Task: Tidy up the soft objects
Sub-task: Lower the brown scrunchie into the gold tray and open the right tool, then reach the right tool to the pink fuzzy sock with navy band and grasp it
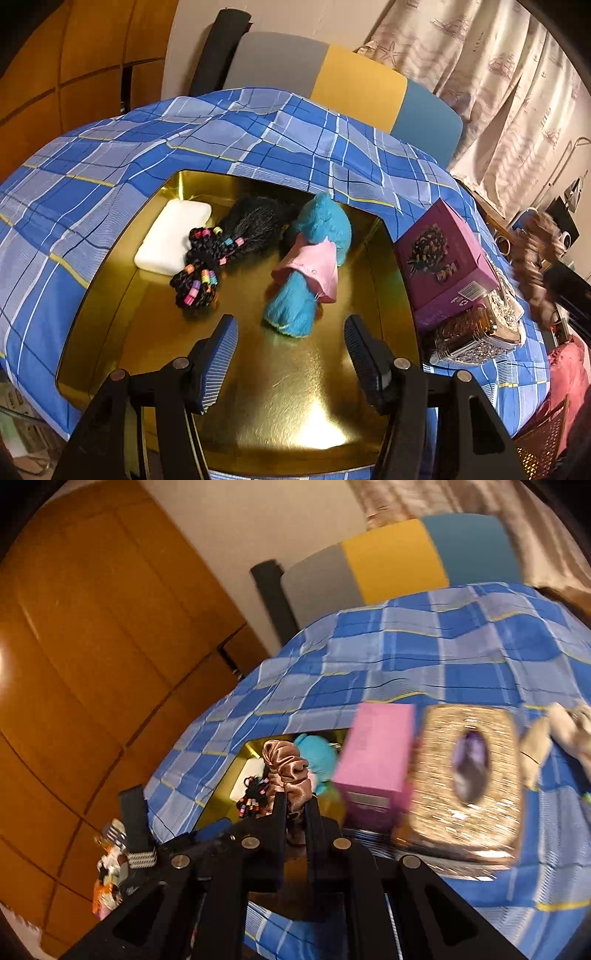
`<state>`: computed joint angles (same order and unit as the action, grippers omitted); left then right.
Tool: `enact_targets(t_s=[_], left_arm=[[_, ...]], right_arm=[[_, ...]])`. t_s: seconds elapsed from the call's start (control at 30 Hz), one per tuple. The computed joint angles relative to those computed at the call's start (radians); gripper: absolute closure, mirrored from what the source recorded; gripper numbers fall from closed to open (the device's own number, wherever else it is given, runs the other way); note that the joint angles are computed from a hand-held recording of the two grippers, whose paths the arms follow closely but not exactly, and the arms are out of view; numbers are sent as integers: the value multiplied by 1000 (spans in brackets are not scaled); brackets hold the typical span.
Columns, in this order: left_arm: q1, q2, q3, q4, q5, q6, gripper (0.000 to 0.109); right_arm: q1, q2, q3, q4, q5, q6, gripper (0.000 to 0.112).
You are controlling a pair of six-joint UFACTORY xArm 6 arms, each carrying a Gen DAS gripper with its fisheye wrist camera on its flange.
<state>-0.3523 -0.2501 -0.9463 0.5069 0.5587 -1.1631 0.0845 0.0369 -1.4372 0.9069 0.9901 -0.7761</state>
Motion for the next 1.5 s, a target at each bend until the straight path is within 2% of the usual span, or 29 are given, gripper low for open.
enact_targets(t_s=[0.2, 0.33, 0.63, 0.7, 0.73, 0.83, 0.97, 1.07, 1.2, 1.5], left_arm=[[-3, -44, 49, 7, 3, -26, 48], [4, -77, 82, 29, 8, -54, 48], [37, -143, 151, 45, -8, -112, 48], [41, -149, 157, 45, -9, -117, 48], [44, -151, 160, 36, -10, -112, 48], [47, -158, 167, 38, -14, -118, 48], [46, -154, 167, 29, -18, -113, 48], [43, -150, 168, 15, -27, -105, 48], [35, -143, 169, 4, -45, -105, 48], [-2, -127, 142, 50, -54, -121, 48]], right_arm=[[159, 67, -37, -208, -185, 60, 103], [205, 138, -90, -356, -253, 160, 103], [266, 258, -178, -637, -341, 371, 103], [280, 280, -189, -776, -365, 473, 100], [284, 286, -192, -825, -372, 506, 91], [291, 289, -192, -858, -397, 517, 82], [282, 264, -186, -769, -412, 464, 77], [261, 226, -179, -630, -411, 397, 75], [236, 154, -133, -486, -441, 327, 59], [144, 8, -22, -323, -491, 210, 54]])
